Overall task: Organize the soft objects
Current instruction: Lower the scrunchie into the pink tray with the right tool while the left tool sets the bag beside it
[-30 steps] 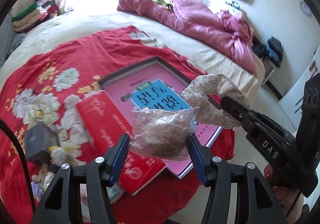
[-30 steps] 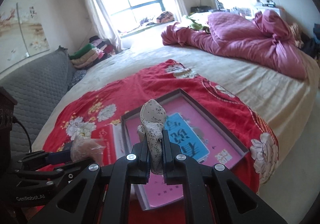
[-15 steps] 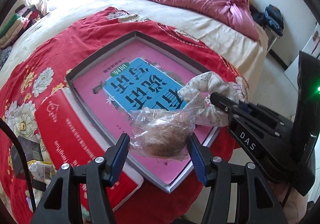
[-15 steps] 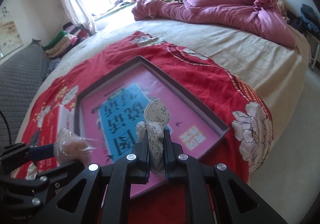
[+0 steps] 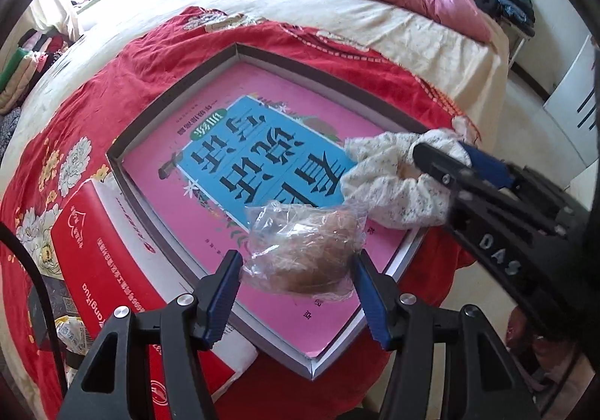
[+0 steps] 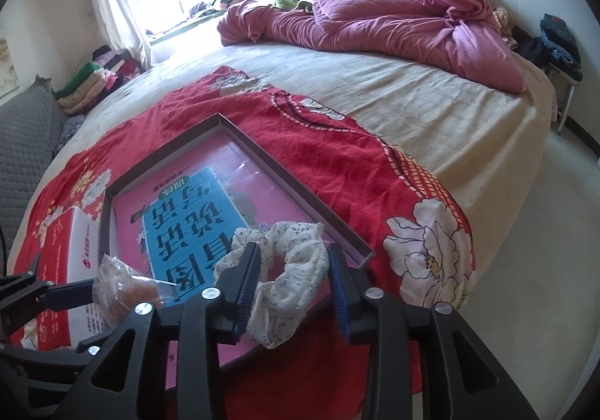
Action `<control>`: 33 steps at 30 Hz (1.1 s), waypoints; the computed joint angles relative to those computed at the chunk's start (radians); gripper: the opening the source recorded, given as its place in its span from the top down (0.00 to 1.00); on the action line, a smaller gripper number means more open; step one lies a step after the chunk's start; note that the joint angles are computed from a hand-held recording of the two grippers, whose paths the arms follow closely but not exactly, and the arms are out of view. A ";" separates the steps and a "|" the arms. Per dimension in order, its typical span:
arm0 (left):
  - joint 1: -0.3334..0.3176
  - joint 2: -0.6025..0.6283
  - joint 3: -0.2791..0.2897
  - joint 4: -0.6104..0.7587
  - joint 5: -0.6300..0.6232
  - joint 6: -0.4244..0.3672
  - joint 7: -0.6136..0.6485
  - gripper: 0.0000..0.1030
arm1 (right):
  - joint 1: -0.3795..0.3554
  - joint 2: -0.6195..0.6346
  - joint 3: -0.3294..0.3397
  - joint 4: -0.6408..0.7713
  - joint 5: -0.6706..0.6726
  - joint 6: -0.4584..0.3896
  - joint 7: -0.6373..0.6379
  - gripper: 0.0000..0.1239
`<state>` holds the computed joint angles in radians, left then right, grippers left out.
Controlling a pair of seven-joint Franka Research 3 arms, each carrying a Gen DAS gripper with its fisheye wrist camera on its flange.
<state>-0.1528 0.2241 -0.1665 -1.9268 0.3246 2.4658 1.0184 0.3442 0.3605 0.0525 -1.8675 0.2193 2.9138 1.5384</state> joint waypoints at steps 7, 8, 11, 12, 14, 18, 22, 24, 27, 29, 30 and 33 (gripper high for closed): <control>-0.003 0.011 0.001 0.005 0.004 -0.012 -0.005 0.41 | 0.007 -0.013 -0.007 -0.007 -0.008 0.004 0.000 0.64; -0.003 0.013 0.001 0.008 0.002 -0.018 -0.007 0.41 | 0.012 -0.015 -0.012 -0.008 -0.016 0.003 0.006 0.64; -0.003 0.018 0.001 0.012 -0.003 -0.030 -0.005 0.41 | 0.018 -0.021 -0.017 -0.014 -0.029 -0.001 0.017 0.63; -0.004 0.017 0.001 0.010 -0.001 -0.029 -0.005 0.41 | 0.020 -0.026 -0.019 -0.020 -0.035 -0.001 0.021 0.63; -0.006 0.012 0.001 0.003 0.003 -0.022 -0.014 0.41 | 0.027 -0.032 -0.026 -0.027 -0.052 -0.001 0.031 0.61; 0.002 0.002 -0.003 -0.016 -0.017 0.002 -0.007 0.39 | 0.037 -0.043 -0.035 -0.036 -0.078 0.009 0.049 0.59; 0.003 -0.006 0.000 -0.028 -0.017 0.012 -0.017 0.34 | 0.046 -0.054 -0.044 -0.045 -0.109 0.015 0.071 0.54; 0.003 -0.013 0.003 -0.037 -0.011 0.025 -0.026 0.34 | 0.046 -0.059 -0.045 -0.050 -0.117 0.016 0.078 0.54; 0.004 -0.027 0.004 -0.051 -0.001 0.034 -0.035 0.31 | 0.050 -0.067 -0.048 -0.054 -0.135 0.016 0.089 0.54; 0.008 -0.045 0.004 -0.071 -0.003 0.052 -0.039 0.29 | 0.054 -0.070 -0.052 -0.055 -0.148 0.016 0.098 0.53; 0.009 -0.058 0.004 -0.084 -0.001 0.060 -0.045 0.29 | 0.056 -0.073 -0.054 -0.056 -0.157 0.017 0.102 0.53; 0.011 -0.088 0.004 -0.115 0.005 0.081 -0.061 0.28 | 0.060 -0.080 -0.055 -0.060 -0.173 0.020 0.110 0.53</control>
<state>-0.1422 0.1358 -0.1626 -2.0419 0.3291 2.5468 0.9574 0.4038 0.2804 -0.0029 -1.9274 0.0465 2.9339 1.6481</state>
